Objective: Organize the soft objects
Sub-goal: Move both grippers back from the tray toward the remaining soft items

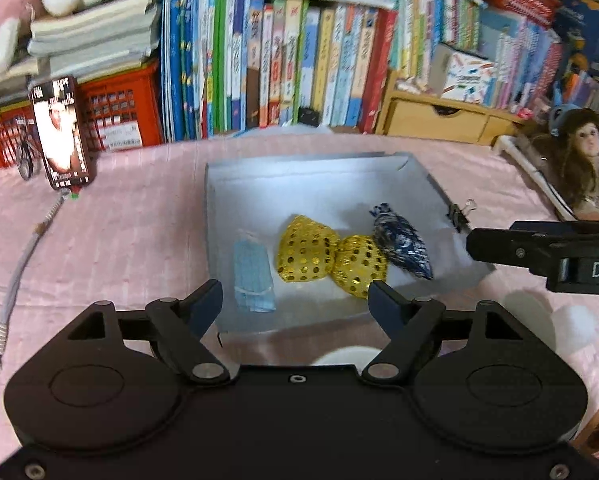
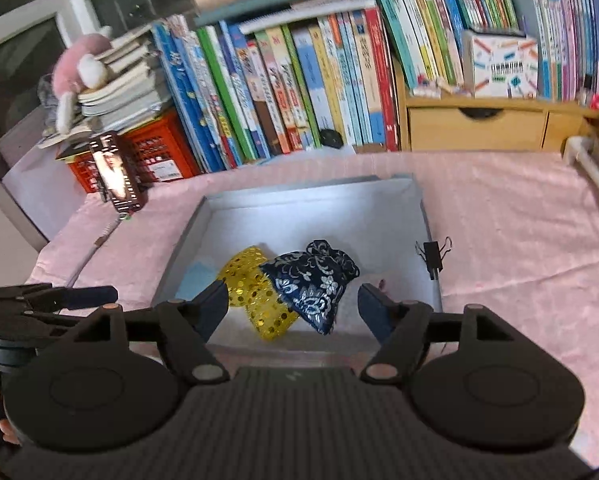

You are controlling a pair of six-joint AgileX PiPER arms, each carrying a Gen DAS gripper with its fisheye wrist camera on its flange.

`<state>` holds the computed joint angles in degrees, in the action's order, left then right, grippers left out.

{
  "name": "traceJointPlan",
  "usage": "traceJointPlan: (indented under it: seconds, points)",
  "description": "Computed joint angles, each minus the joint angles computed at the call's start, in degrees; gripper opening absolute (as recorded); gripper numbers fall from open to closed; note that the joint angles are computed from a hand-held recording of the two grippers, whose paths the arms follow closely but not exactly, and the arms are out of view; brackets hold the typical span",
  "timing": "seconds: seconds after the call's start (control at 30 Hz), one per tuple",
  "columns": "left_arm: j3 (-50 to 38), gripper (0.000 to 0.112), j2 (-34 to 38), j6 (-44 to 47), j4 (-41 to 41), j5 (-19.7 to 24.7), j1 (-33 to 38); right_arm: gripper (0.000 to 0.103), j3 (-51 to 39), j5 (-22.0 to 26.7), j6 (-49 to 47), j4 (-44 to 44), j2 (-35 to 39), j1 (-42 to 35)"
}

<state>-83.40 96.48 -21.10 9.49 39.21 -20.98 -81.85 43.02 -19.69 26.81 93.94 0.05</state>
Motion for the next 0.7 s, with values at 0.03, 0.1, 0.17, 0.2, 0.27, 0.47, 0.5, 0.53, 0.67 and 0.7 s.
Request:
traceJointPlan:
  seconds: [0.03,0.1,0.17,0.2,0.27,0.47,0.5,0.53,0.67,0.7]
  points:
    - [1.85,0.08,-1.67,-0.63,0.88,-1.12,-0.61,0.083,1.39,-0.46,-1.71,1.01,-1.15,-0.29]
    - [4.88,0.082,-4.15,-2.11,2.49,-3.01,-1.75,0.084,4.23,-1.35,-5.05,3.17,-3.58,-0.75]
    - [8.13,0.082,-6.79,-3.74,3.98,-4.76,-2.94,0.085,6.86,-2.08,-8.12,5.33,-5.74,-1.14]
    - [9.56,0.082,-7.98,-4.39,4.6,-5.47,-3.49,0.086,8.33,-2.58,-9.71,6.43,-6.89,-1.25]
    - [12.8,0.083,-10.46,-6.89,6.93,-7.16,-4.95,0.087,11.56,-3.72,-13.06,8.7,-9.44,-1.51]
    - [22.42,0.085,-17.08,-17.05,16.19,-11.68,-8.68,0.089,21.23,-7.59,-21.86,14.9,-16.4,-1.22]
    - [23.93,0.086,-18.06,-18.78,17.77,-12.4,-9.16,0.089,22.46,-7.95,-23.03,15.99,-17.25,-1.3]
    - [25.52,0.086,-19.24,-20.83,19.55,-12.89,-9.78,0.089,23.74,-8.3,-24.28,17.07,-18.14,-1.46]
    - [30.88,0.087,-23.21,-29.48,27.42,-14.0,-11.86,0.091,29.31,-11.39,-29.27,20.54,-22.38,-1.16]
    - [32.12,0.087,-24.08,-31.92,29.67,-14.07,-12.39,0.092,30.74,-12.24,-30.55,21.5,-23.56,-1.06]
